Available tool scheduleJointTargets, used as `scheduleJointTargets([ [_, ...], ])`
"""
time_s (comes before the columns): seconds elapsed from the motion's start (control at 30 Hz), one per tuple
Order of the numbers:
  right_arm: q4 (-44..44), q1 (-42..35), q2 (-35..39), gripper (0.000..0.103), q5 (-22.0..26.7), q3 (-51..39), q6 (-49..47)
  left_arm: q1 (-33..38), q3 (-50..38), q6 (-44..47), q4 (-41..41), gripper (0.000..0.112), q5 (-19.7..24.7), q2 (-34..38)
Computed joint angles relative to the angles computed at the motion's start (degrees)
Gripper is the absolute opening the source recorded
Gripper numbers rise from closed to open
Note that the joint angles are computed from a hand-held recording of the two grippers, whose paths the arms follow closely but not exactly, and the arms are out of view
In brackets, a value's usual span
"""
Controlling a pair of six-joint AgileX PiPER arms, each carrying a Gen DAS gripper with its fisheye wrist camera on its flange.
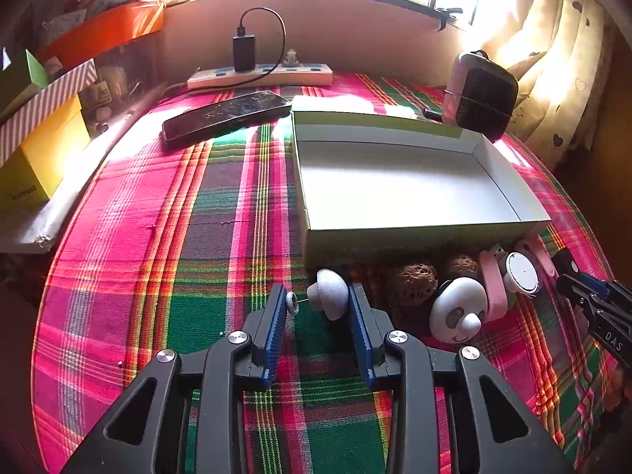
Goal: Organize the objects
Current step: 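Carry both items into the tray and open both grippers to release them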
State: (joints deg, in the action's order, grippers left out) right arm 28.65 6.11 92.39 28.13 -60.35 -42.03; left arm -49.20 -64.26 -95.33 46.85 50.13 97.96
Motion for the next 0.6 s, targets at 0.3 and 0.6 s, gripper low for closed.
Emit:
scheduleJointTargets([
  [0.3,1.81,-0.38,-1.62,0.028,3.27,-2.71,-0.94,-1.34,-3.03,3.82,-0.28,0.03,3.14,-1.84],
  [0.6,0.2,1.32,1.64,0.028,7.38,-10.27,2.43,3.5,-6.64,10.45,-4.44,0.03,-0.66,-0.57],
])
